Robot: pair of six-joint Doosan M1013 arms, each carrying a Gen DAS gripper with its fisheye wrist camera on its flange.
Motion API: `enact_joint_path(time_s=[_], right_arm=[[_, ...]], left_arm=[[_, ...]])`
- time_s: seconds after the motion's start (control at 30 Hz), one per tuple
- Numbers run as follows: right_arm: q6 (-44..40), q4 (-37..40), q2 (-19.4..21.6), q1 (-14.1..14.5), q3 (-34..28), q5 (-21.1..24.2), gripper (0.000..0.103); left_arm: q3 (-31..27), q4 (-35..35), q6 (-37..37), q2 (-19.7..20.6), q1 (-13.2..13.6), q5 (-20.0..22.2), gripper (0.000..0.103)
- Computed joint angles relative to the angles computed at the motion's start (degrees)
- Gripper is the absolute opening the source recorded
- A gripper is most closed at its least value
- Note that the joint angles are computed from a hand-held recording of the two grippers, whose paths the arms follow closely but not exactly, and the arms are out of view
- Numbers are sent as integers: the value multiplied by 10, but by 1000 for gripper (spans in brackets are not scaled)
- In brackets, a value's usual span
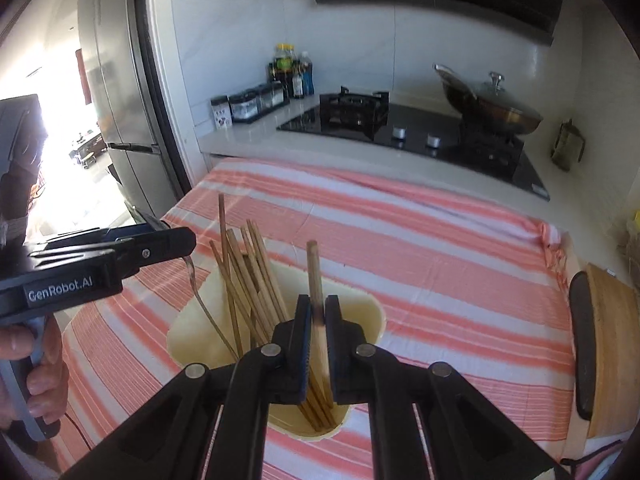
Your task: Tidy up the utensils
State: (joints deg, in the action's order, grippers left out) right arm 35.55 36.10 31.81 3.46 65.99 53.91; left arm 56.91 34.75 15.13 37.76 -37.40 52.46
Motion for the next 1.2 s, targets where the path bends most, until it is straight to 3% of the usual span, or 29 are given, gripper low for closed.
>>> enact_joint_path(time_s=[0.03,0.1,0.13,0.27,0.4,0.47,0.6,0.7,0.87,1.0,1.2], right_arm=[[11,1,1,0,3,-4,10],[21,21,-3,-4,13,-17,41],[13,40,-11,-7,27,-35,47],[-65,144,-58,-31,99,-79,51],[-199,263,-122,-62,199,-121,71],[-255,306,-153,-77,247,-135,76],[-288,325,-202,-102,316,-142,87],[-291,324,-226,-120,351,-122,88],[-310,333,-260,-139,387,-115,89],[-350,382,-286,-151,408,-112,89],[-386,412,-310,-160,423,-104,89]], left_arm=[[7,4,-6,-3,-2,-3,48],[28,24,-19,-15,-7,-15,66],[37,46,-24,-22,-12,-15,75],[94,173,-77,-57,-54,17,99],[139,272,-148,-77,-106,75,102],[156,318,-192,-81,-132,100,102],[175,338,-227,-89,-167,100,103],[170,318,-216,-87,-183,102,103],[147,330,-198,-75,-209,167,103],[142,329,-199,-75,-218,187,103],[122,346,-214,-66,-236,266,103]])
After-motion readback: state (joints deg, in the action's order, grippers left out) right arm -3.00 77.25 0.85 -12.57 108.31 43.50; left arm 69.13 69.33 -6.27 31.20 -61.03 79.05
